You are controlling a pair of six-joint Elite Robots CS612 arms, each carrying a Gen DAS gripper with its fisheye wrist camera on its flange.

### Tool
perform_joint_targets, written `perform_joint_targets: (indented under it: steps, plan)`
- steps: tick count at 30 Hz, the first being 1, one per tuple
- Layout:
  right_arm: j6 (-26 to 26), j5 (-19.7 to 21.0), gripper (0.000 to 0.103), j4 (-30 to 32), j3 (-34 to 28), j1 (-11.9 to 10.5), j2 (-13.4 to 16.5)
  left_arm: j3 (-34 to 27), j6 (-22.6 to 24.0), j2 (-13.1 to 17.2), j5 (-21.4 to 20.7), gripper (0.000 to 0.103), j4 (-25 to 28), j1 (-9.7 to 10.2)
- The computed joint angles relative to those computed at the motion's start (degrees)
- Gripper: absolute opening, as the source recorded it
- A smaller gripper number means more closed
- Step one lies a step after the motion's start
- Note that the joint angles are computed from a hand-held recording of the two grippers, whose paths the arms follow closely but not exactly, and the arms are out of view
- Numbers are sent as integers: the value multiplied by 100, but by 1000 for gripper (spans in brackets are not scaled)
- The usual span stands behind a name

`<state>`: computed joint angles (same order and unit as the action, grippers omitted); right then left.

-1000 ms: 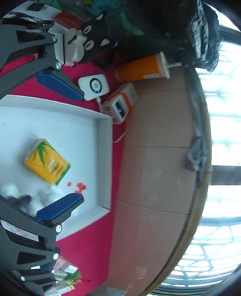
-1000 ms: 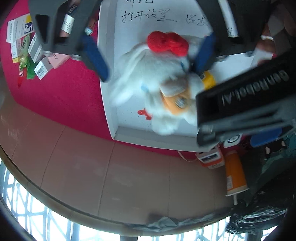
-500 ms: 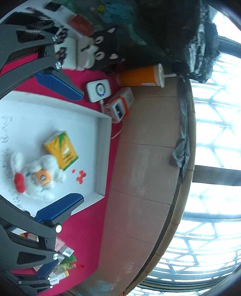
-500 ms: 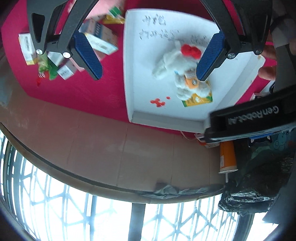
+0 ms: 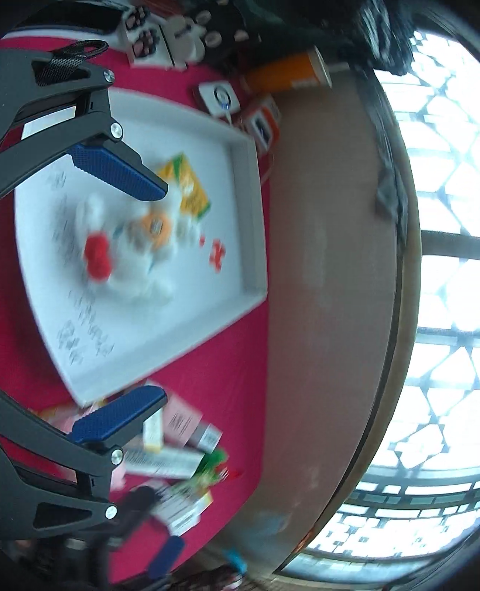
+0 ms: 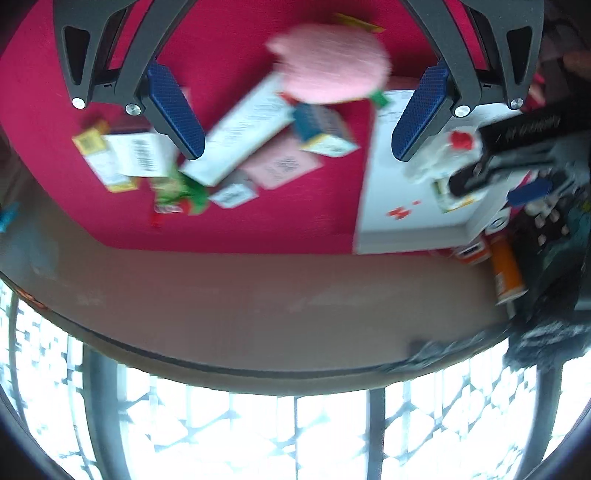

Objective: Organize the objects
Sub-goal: 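Move left tool to the pink fluffy ball while right tool approaches the dark blue box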

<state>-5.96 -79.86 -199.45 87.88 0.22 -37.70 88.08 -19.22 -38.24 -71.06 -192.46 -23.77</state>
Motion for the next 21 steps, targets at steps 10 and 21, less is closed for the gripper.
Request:
perform_joint_targets:
  steps: [10, 21]
  plan:
    - [1009, -486, 103, 59, 31, -372, 43, -47, 1080, 108, -912, 100, 12, -211]
    - [1042, -498, 103, 648, -327, -492, 234, -380, 1699, 268, -1272, 100, 419, -358]
